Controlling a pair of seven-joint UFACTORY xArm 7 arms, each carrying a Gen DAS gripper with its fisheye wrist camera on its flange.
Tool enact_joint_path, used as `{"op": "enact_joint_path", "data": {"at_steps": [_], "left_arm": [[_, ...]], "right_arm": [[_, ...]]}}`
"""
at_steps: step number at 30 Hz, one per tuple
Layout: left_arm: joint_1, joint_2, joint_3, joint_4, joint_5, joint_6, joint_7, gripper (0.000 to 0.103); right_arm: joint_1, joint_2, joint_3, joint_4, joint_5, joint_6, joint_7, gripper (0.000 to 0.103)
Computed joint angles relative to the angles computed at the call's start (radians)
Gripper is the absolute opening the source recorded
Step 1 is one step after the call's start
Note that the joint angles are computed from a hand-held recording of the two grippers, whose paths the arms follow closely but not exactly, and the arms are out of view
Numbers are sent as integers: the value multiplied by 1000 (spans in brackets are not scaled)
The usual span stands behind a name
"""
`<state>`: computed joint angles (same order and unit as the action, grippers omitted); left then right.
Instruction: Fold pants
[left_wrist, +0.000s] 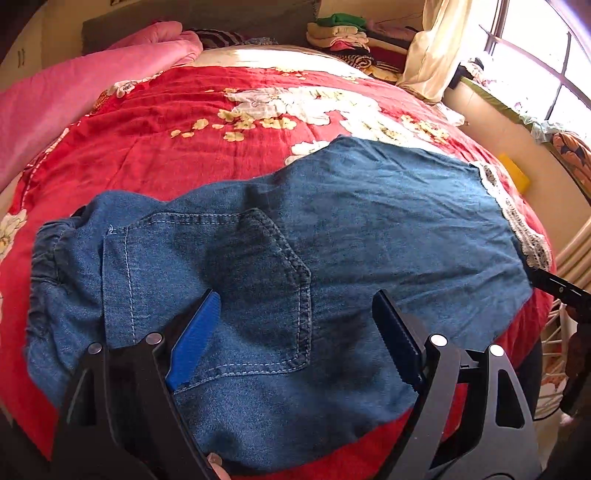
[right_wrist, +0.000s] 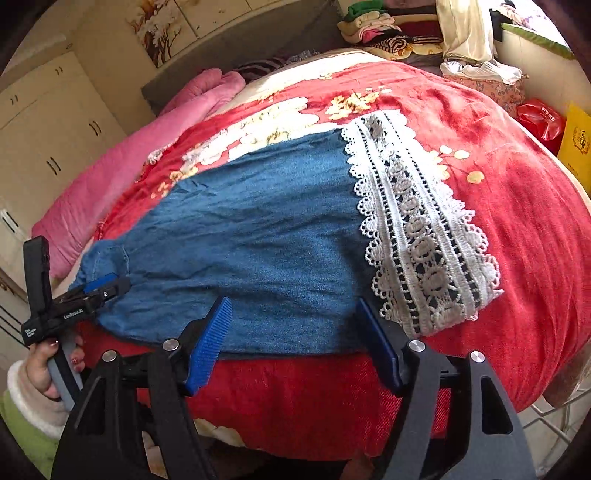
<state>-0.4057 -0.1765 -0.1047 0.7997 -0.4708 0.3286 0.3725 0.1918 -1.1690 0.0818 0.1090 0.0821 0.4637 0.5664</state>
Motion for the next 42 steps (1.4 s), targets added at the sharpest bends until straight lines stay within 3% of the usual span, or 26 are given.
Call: {"op": "enact_joint_path", "data": {"at_steps": [7,11,18,28,38,42], "left_arm": [[-65,-56,12,60,-69,37,90,84],[-69,-6,-36,141,-5,39,61,87],[-89,126,-107,297,95,48,27,90],[-122,388,-174,595,258,157,-9,91],[-208,736,-152,1054,390,387,-17,91],[-226,849,-159,1221,374,476,4,91]], "right_arm": [[-84,-300,5,-42,-26,210,55,74],[-121,-395,-6,-61,-34,281,70,78],[-161,-450,-31,-78,-44,313,55,83],[-173,-446,-54,-118,-16,264,47,84],[-170,-330,-105,-154,31,108,19,84],[-166,-285,-117,-156,46,59,1,84]]}}
